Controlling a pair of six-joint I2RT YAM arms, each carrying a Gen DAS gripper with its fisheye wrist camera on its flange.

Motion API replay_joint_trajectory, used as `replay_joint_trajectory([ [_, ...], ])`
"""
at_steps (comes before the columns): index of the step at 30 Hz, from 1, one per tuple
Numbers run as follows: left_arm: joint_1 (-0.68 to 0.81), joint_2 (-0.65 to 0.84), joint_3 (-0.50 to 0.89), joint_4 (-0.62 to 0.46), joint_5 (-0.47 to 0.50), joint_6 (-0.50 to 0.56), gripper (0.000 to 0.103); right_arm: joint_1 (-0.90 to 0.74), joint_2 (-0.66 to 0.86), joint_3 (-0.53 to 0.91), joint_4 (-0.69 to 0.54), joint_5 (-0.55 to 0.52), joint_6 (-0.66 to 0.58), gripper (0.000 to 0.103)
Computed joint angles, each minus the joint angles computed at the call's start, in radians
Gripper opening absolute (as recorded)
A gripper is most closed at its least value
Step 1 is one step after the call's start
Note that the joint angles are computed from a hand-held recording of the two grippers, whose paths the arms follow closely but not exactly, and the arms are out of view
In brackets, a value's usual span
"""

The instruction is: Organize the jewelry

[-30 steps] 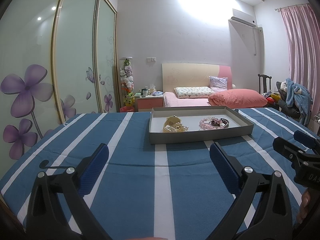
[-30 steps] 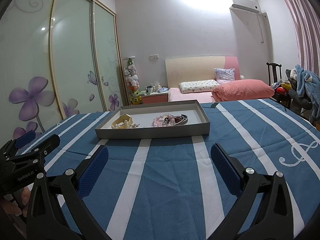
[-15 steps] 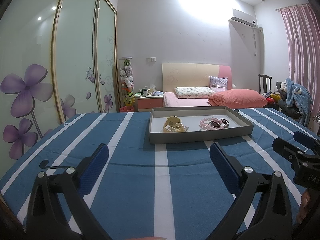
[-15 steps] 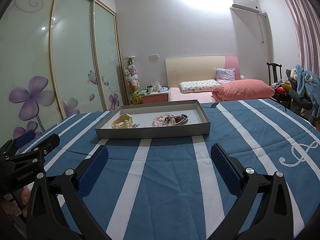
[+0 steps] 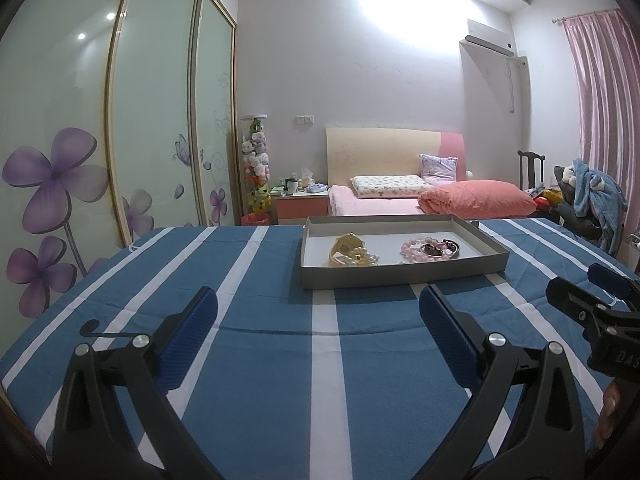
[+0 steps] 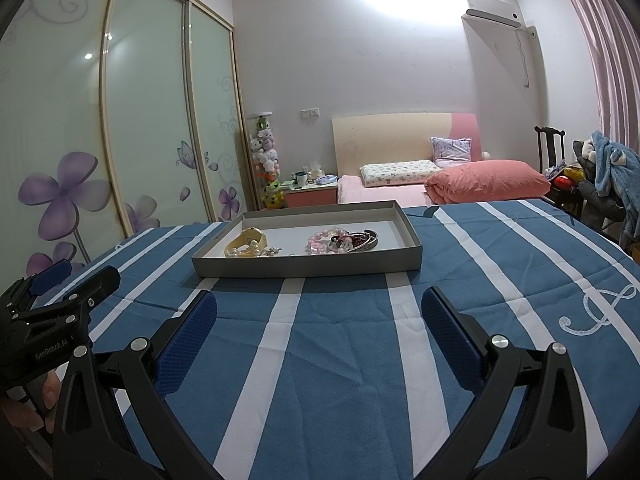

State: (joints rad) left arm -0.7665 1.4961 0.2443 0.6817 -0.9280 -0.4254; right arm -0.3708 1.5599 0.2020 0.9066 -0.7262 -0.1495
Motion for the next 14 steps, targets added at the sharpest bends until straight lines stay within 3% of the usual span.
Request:
replay_joint_trajectory([
  [14,0.015,-0.009,0.002,-0.004,0.015,0.008,0.098,0.003,-0.004,0.0,-0.005,0.003,0.001,0.101],
])
